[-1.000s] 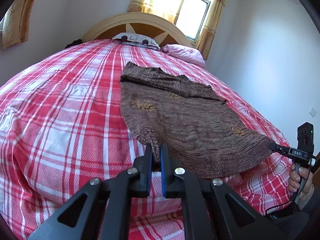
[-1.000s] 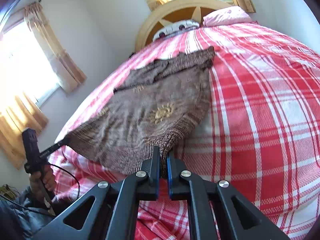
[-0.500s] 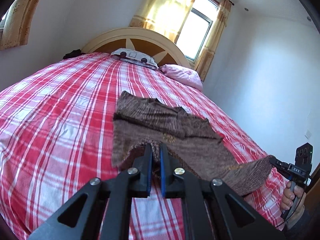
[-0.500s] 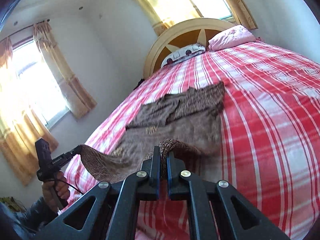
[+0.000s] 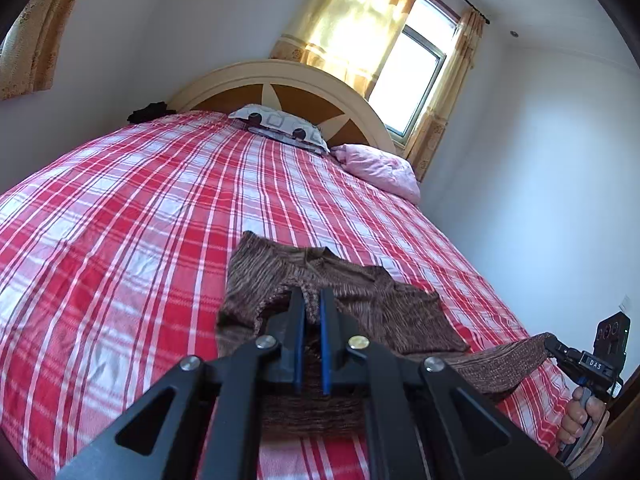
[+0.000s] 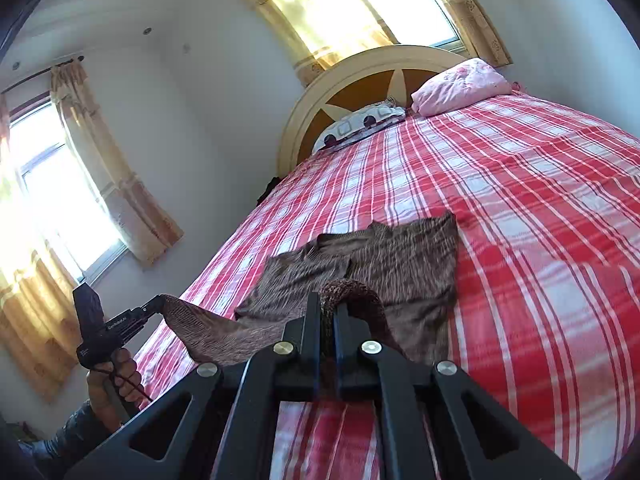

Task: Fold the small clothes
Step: 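Grasp the hem with both grippers and fold it up toward the collar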

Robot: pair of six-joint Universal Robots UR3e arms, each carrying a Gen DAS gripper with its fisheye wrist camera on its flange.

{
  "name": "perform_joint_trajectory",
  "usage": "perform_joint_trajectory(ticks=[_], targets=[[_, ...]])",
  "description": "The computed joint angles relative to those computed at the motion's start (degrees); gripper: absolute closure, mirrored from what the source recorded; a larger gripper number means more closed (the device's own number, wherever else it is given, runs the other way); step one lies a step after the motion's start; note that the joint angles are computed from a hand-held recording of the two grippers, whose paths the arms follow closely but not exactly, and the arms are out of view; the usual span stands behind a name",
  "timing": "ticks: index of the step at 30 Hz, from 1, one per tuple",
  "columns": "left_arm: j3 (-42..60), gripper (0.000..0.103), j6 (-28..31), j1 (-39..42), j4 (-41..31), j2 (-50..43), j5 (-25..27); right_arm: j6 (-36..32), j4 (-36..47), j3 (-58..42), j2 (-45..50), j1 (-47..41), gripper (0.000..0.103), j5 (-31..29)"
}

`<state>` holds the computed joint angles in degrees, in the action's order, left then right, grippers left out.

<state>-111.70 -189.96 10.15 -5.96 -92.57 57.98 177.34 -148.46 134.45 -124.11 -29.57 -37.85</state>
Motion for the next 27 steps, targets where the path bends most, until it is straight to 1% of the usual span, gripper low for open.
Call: perform_joint_trajectory(ticks=[2, 5, 10, 13, 16, 20, 24, 27], targets=[[5.1, 0.097, -1.0, -1.3, -0.7, -4.0, 0.9, 3.7, -8.0, -3.1, 8.5, 3.5, 0.099, -3.3], [12.7, 0.097, -1.9, -3.0, -2.4, -10.1, 2.6, 7.0, -14.3, -8.0, 17.8, 7.1, 0.099, -6.9], [27.9, 0.097, -3.1, -5.4, -8.2, -21.7, 5.2, 10.1, -18.3, -16.3, 30.0, 10.9, 0.099, -11.2], [36.8, 0.097, -3.3, -6.5, -12.2, -27.8, 6.7, 10.5, -18.3, -21.9, 36.0, 12.4, 0.099, -13.4], [46.8, 0.097, -3.6, -7.5, -16.3, -34.5, 8.8, 11.3, -17.4, -29.8, 43.0, 14.1, 0.099, -16.1], [58.5, 0.097, -3.6, -8.3, -22.3, -42.2, 10.9, 12.1, -14.3, -40.4, 51.8, 15.8, 0.099, -18.9], [75.3, 0.097, -3.0, -9.3, -31.8, -52.4, 13.5, 12.1, -9.1, -52.6, 61.5, 17.7, 0.099, -22.1], [89.1, 0.097, -3.5, -9.9, -39.5, -60.0, 14.8, 12.9, -5.2, -60.9, 67.9, 18.1, 0.099, -22.8]])
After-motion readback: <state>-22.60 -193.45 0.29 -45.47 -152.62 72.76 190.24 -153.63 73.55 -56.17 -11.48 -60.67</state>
